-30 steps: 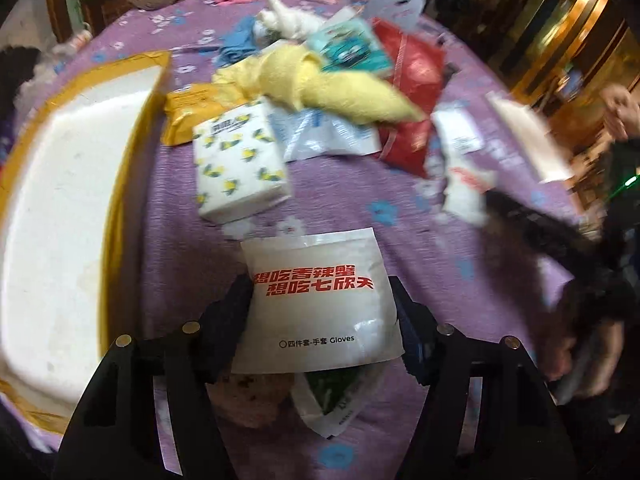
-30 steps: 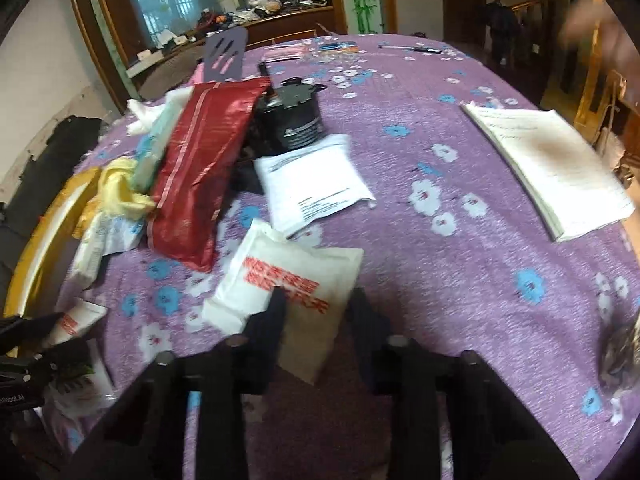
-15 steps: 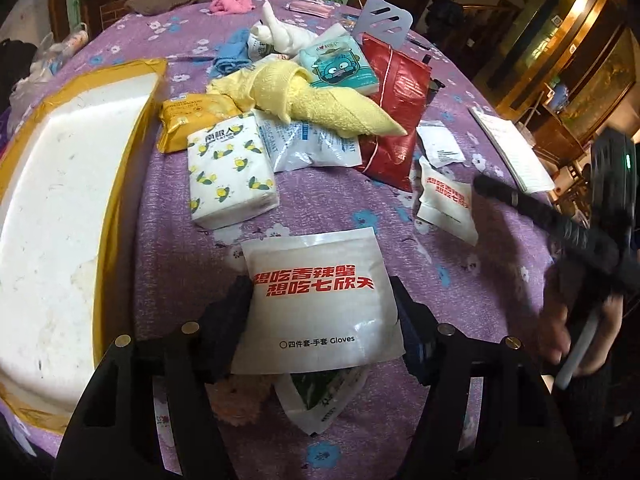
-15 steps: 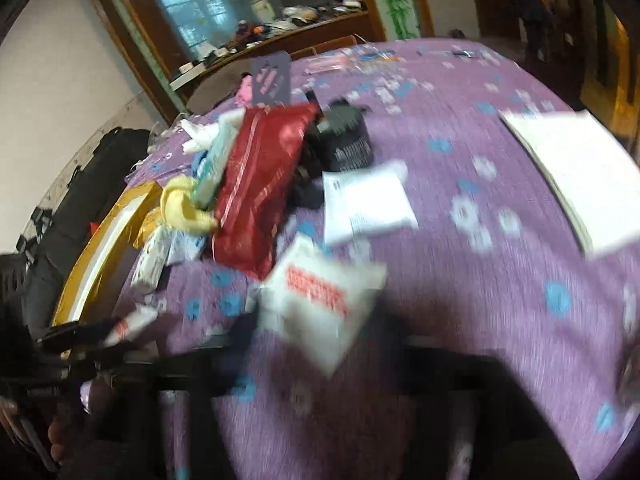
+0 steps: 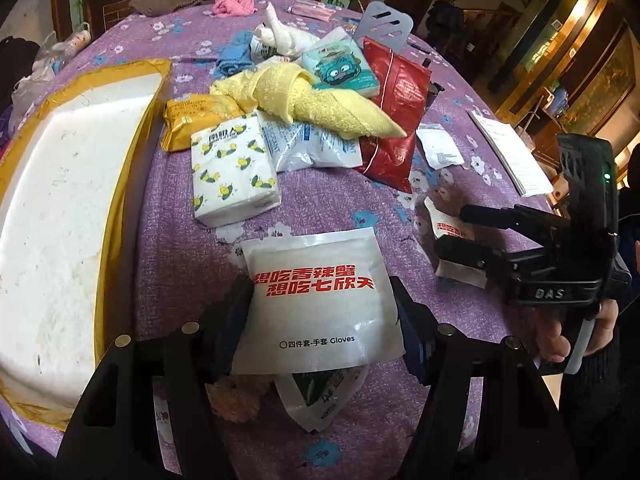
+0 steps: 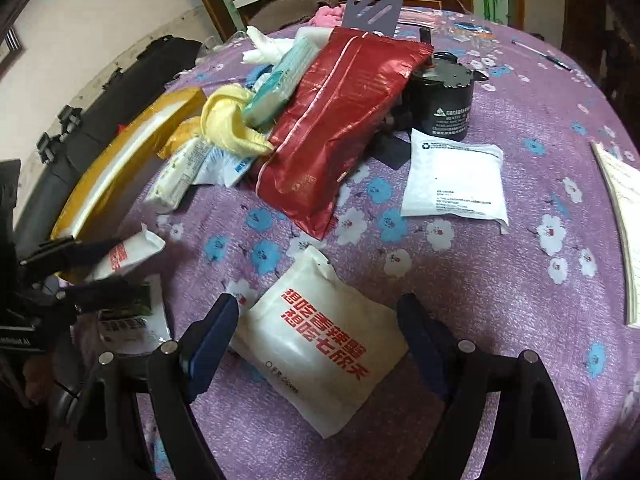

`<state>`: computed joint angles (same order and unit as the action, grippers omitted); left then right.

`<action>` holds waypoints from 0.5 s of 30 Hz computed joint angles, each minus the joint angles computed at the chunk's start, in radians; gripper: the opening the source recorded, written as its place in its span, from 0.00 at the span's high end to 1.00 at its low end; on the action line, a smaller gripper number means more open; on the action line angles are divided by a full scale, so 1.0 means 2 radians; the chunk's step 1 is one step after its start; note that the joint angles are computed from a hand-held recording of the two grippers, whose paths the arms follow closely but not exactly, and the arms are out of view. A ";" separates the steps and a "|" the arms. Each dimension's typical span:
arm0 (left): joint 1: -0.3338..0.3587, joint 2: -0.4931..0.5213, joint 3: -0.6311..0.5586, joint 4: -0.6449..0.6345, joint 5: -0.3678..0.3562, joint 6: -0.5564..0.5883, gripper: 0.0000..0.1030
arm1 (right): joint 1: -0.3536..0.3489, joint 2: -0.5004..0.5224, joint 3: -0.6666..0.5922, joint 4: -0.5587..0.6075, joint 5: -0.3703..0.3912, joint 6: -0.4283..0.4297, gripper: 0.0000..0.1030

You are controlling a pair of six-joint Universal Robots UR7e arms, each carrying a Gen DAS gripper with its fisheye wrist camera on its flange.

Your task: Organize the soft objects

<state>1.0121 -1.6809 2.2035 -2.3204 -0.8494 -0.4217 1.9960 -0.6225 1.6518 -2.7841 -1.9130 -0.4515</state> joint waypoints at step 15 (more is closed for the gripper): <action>-0.008 -0.008 0.005 -0.003 -0.007 -0.008 0.35 | -0.035 -0.004 -0.062 0.140 0.096 0.002 0.20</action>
